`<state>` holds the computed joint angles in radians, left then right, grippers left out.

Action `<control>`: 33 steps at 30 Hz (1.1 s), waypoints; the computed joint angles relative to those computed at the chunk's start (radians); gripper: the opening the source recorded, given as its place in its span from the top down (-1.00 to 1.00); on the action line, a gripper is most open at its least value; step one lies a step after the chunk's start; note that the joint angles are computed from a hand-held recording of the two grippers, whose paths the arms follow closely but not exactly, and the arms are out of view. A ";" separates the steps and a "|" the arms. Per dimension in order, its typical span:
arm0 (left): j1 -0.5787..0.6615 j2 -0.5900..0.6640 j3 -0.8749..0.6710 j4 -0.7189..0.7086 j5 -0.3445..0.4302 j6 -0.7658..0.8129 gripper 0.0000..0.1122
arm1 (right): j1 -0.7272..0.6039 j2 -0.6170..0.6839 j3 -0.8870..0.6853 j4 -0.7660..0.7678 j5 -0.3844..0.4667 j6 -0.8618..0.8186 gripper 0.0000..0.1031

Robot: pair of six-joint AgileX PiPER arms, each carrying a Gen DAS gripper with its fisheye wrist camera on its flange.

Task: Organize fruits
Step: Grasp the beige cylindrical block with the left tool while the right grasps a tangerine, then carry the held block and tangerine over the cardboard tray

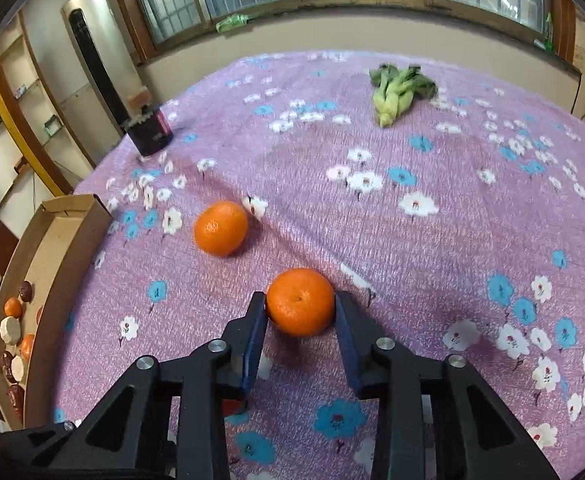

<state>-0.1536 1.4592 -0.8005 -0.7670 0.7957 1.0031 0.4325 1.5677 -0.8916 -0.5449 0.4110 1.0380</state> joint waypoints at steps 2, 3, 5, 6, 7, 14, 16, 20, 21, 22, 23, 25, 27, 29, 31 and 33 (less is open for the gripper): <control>0.029 -0.001 0.000 -0.018 0.023 0.023 0.50 | 0.014 -0.030 0.023 -0.023 0.000 0.036 0.35; 0.041 -0.007 0.004 -0.023 0.031 0.033 0.50 | 0.023 -0.047 0.035 -0.030 0.001 0.050 0.35; 0.063 -0.028 0.015 -0.028 0.050 0.050 0.51 | 0.050 -0.101 0.068 -0.055 0.010 0.095 0.35; 0.073 -0.041 0.022 -0.029 0.055 0.057 0.51 | 0.071 -0.136 0.088 -0.077 0.019 0.132 0.35; 0.086 -0.057 0.031 -0.026 0.062 0.062 0.51 | 0.085 -0.156 0.099 -0.089 0.025 0.154 0.35; 0.206 -0.149 0.059 -0.004 0.112 0.088 0.51 | 0.283 -0.317 0.163 -0.215 0.144 0.387 0.35; 0.253 -0.176 0.059 -0.001 0.124 0.106 0.51 | 0.349 -0.337 0.165 -0.242 0.188 0.443 0.35; 0.311 -0.203 0.050 0.001 0.134 0.126 0.51 | 0.449 -0.356 0.168 -0.279 0.243 0.532 0.35; 0.328 -0.210 0.049 0.000 0.140 0.133 0.51 | 0.474 -0.359 0.170 -0.290 0.256 0.560 0.35; 0.352 -0.217 0.048 -0.002 0.153 0.145 0.51 | 0.500 -0.362 0.173 -0.301 0.269 0.588 0.35; 0.367 -0.223 0.050 -0.004 0.160 0.153 0.51 | 0.527 -0.364 0.173 -0.309 0.285 0.612 0.35; 0.395 -0.235 0.052 -0.010 0.172 0.170 0.51 | 0.568 -0.357 0.168 -0.317 0.306 0.642 0.35; 0.420 -0.246 0.054 -0.013 0.184 0.184 0.51 | 0.594 -0.348 0.164 -0.322 0.320 0.664 0.35; 0.444 -0.254 0.056 -0.017 0.197 0.199 0.51 | 0.623 -0.341 0.161 -0.328 0.331 0.690 0.35; 0.474 -0.261 0.056 -0.020 0.215 0.215 0.50 | 0.652 -0.329 0.153 -0.333 0.346 0.712 0.35; 0.495 -0.265 0.054 -0.024 0.231 0.226 0.50 | 0.675 -0.319 0.146 -0.334 0.356 0.724 0.35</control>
<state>0.3415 1.1942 -0.7463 -0.7906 1.0264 1.2287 1.1071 1.2482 -0.7456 -0.8791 0.7667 1.7624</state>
